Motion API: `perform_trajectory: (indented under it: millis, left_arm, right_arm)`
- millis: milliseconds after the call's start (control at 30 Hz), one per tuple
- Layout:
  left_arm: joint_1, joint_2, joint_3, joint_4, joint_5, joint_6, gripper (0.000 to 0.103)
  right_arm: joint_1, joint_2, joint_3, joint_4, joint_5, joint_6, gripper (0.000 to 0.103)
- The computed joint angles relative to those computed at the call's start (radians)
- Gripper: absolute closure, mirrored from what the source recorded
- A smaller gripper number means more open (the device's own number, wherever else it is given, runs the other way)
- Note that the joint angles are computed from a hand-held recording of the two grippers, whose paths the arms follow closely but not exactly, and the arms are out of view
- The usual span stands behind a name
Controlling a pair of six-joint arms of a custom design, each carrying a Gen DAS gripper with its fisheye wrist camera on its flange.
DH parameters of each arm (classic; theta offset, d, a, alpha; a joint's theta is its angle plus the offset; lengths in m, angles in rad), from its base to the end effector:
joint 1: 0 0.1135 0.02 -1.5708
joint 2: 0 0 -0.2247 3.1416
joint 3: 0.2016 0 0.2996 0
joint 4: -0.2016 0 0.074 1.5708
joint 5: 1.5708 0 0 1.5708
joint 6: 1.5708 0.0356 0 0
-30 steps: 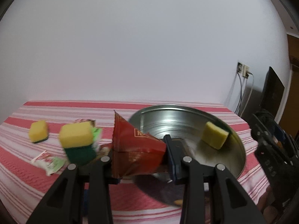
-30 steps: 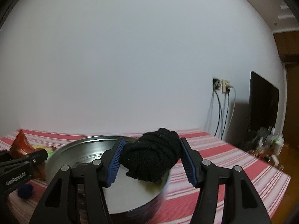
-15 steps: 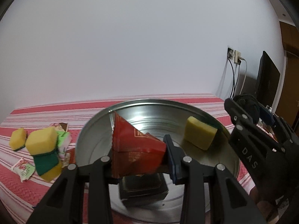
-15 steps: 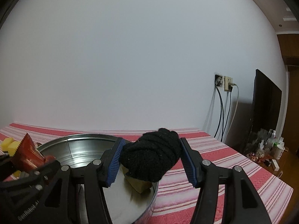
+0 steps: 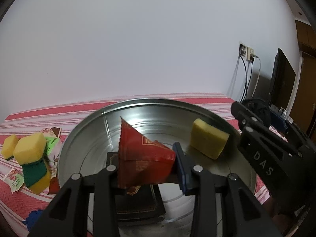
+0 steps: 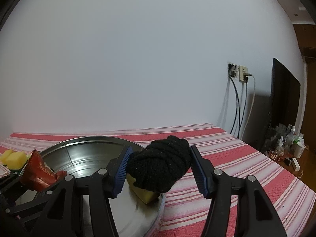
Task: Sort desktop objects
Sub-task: 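Carry the red packet and black glove over the silver tin, then release the red packet and black glove into the tin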
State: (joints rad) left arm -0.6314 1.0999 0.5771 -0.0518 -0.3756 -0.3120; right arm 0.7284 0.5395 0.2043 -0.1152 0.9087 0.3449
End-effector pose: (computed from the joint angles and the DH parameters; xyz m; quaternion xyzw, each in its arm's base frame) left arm 0.2436 -0.1620 0.1609 0.0492 0.8662 -0.0672 0.4926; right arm 0.1758 0.1192 0.1473 0.0839 0.7917 -0.0754 0.6004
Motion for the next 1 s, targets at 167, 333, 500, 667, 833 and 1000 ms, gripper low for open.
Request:
perform_trajectory:
  millis: [167, 333, 500, 667, 833, 1000]
  left_arm:
    - [0.005, 0.01, 0.005, 0.005, 0.014, 0.009, 0.067]
    - [-0.011, 0.009, 0.0, 0.016, -0.026, 0.018, 0.054]
    - [-0.014, 0.011, 0.001, 0.012, -0.074, -0.004, 0.026]
    - [-0.006, 0.005, -0.002, 0.008, -0.083, -0.015, 0.017]
    - [-0.007, -0.015, -0.026, 0.019, -0.091, -0.017, 0.012]
    - [-0.012, -0.024, -0.035, 0.037, -0.1, -0.008, 0.004]
  right_arm:
    - [-0.013, 0.02, 0.006, 0.032, -0.042, -0.041, 0.042]
    - [-0.011, 0.011, 0.0, 0.038, -0.057, -0.051, 0.038]
    - [-0.022, -0.025, -0.019, 0.043, -0.069, -0.047, 0.037]
    - [-0.014, -0.036, -0.023, 0.036, -0.047, -0.036, 0.036]
    - [0.0, -0.053, -0.027, 0.025, -0.017, -0.026, 0.036]
    - [0.013, -0.09, -0.038, -0.002, 0.021, -0.004, 0.036]
